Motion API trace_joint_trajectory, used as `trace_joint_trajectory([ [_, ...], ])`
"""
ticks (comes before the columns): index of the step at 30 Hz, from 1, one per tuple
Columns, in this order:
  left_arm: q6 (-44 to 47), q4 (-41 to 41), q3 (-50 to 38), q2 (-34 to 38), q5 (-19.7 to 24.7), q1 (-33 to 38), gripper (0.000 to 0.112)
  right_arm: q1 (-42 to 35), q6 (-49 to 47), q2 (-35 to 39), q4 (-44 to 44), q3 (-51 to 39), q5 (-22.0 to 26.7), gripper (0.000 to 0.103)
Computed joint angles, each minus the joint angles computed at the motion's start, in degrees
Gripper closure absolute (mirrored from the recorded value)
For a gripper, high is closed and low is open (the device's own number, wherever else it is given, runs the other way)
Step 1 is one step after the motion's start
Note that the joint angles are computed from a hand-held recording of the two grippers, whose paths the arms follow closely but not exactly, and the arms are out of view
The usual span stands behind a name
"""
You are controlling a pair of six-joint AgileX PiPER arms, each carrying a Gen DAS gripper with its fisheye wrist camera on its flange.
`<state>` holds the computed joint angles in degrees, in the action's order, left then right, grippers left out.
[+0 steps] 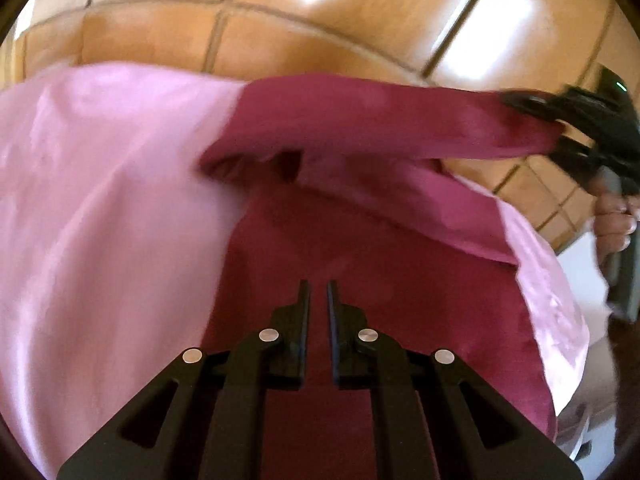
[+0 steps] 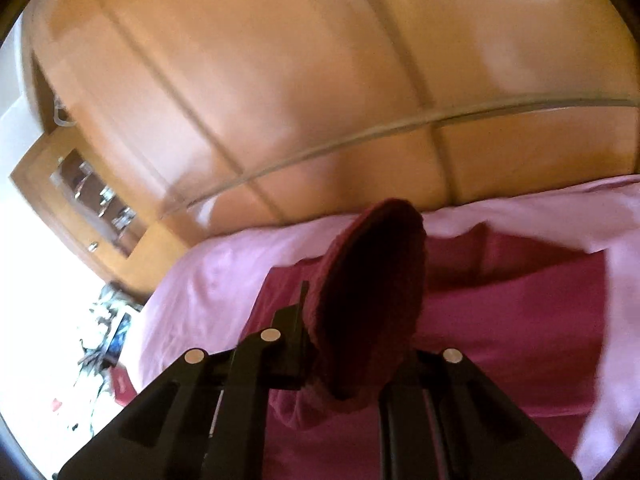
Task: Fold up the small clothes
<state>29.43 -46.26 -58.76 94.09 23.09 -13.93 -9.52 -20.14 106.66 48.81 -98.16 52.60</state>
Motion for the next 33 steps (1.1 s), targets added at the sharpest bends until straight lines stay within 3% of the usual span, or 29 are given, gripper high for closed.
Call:
trace_joint_trajectory([
  [6,-6.85,5.65,0.24,2.22,0.68,1.34,0.107,-8.04,2.12,2.61,-4.79,2.64,-0.03,0.093],
  [9,-5.68,5.24,1.34,2.62,-0.08,1.66,0.107,-11.11,1.51,4.43,-4.49,5.33,-0.11,0.089],
  [11,-6.31,6.84,1.49,2.55,-0.26,1.68,0.107,-13.12,-0.39,5.08,-1.03,8.34,0.01,0.066],
  [12,-7.96,8.78,1.40,2.46,-0.42,1.55,0.107,-14.11,-1.82,5.03,1.29,10.11,-0.08,0.045],
  [13,-8.68,9.57,1.29,2.33,-0.28,1.61,0.107,-15.16,-4.08,4.58,3.97,12.42,-0.49,0.035],
  [16,-11.82,12.71,1.42,1.57,-0.16,2.14,0.107,-16.34,-7.14,3.23,6.14,16.91,-1.12,0.034],
  [19,-14.93,15.22,1.15,1.05,1.03,2.84,0.107,-15.17,0.89,1.12,-4.70,19.34,-7.33,0.046],
  [22,-19.79,18.44,0.40,-0.63,3.09,3.26,0.107,-15.24,9.07,-1.24,-12.31,21.63,-12.41,0.044],
  [27,-14.38,13.74,-0.22,-4.94,1.98,4.05,0.107,-17.50,-1.86,-8.50,-3.06,27.81,-13.57,0.042],
  [30,-17.27,17.22,-5.09,-3.03,1.22,1.26,0.107,-14.00,-7.50,-9.99,0.44,28.36,-12.91,0.040],
  [33,-22.40,24.55,-13.38,2.07,-0.47,-3.34,0.106,-7.69,-6.86,-8.84,-3.56,26.83,-14.62,0.035],
])
